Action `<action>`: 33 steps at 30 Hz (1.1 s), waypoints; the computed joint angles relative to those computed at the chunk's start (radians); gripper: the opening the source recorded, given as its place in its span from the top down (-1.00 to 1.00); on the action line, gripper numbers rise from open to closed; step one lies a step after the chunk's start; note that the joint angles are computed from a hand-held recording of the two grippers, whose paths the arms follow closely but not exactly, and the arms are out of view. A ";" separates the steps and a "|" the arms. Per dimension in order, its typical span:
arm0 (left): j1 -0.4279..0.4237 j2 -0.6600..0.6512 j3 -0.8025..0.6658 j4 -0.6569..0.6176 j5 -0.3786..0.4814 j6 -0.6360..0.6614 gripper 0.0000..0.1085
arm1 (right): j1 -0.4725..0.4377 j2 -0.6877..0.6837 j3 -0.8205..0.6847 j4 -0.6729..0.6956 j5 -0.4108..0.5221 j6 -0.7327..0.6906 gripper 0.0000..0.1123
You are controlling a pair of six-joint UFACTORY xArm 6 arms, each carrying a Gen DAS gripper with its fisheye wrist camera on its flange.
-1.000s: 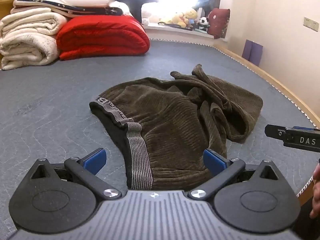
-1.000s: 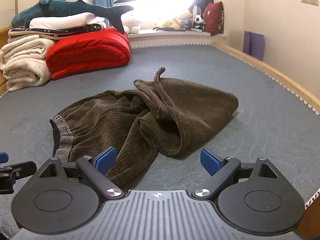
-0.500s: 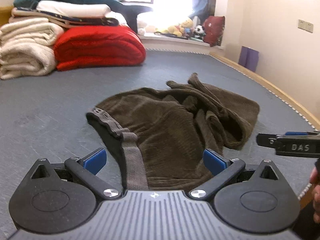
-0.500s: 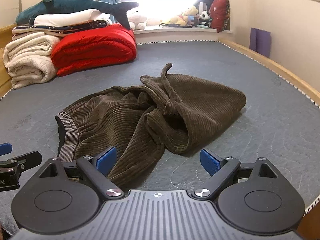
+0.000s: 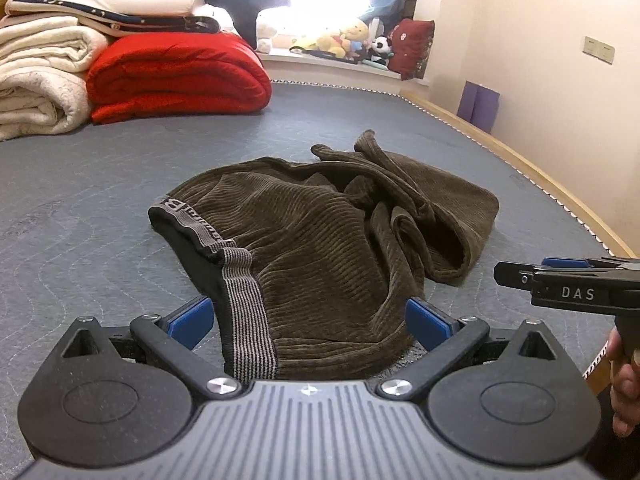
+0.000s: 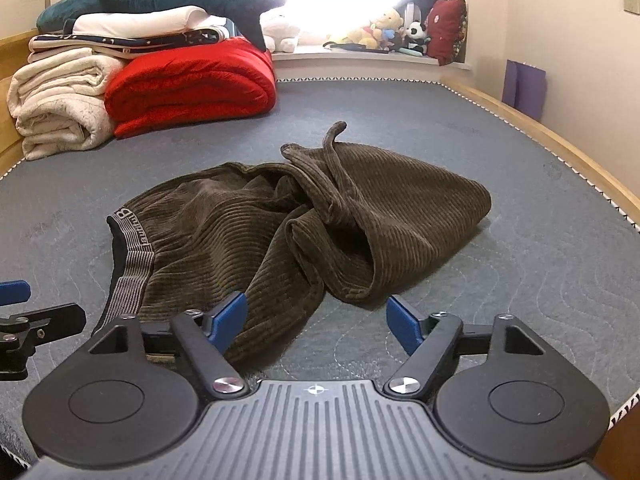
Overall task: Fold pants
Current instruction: 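Move both grippers toward the grey waistband of the brown corduroy pants, then grasp the waistband with the left gripper while the right gripper grasps the waistband beside it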
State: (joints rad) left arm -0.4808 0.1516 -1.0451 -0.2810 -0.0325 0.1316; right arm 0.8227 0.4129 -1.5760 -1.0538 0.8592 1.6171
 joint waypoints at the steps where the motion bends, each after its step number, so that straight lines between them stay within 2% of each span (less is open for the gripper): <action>1: -0.006 0.000 -0.001 -0.048 -0.001 0.047 -0.79 | 0.000 0.000 0.000 0.004 0.001 -0.004 -0.28; 4: -0.016 0.001 -0.007 -0.132 0.004 0.125 -0.74 | -0.002 0.001 -0.001 0.012 -0.006 -0.011 -0.17; 6: -0.016 0.002 -0.006 -0.133 0.003 0.127 -0.67 | -0.002 0.002 -0.003 0.015 -0.009 -0.017 -0.15; 9: -0.008 0.000 0.001 -0.070 0.007 0.071 -0.53 | -0.001 0.004 -0.006 0.017 -0.008 -0.028 -0.13; 11: -0.013 0.001 -0.005 -0.114 0.017 0.117 -0.42 | -0.001 0.006 -0.008 0.019 -0.011 -0.035 -0.09; 13: -0.015 0.003 -0.010 -0.135 0.020 0.141 -0.26 | -0.002 0.011 -0.016 0.025 -0.012 -0.049 -0.04; 18: -0.022 0.007 -0.017 -0.190 0.020 0.200 0.11 | -0.004 0.011 -0.014 0.018 -0.033 -0.055 0.38; 21: -0.026 0.008 -0.023 -0.243 0.026 0.251 0.39 | -0.005 0.011 -0.014 0.006 -0.040 -0.048 0.53; 25: -0.020 0.011 -0.027 -0.220 0.038 0.239 0.65 | -0.007 0.007 -0.010 -0.004 -0.051 -0.037 0.64; 27: -0.012 0.010 -0.030 -0.197 0.044 0.214 0.67 | -0.010 0.008 -0.011 -0.005 -0.060 -0.032 0.71; 30: 0.003 -0.002 -0.037 -0.226 0.062 0.245 0.67 | -0.015 0.009 -0.010 -0.002 -0.072 -0.027 0.76; 31: 0.012 -0.005 -0.046 -0.243 0.081 0.269 0.67 | -0.016 0.007 -0.008 -0.004 -0.078 -0.018 0.76; 33: 0.035 -0.006 -0.096 -0.363 0.167 0.400 0.67 | -0.020 0.002 -0.001 -0.007 -0.096 0.001 0.77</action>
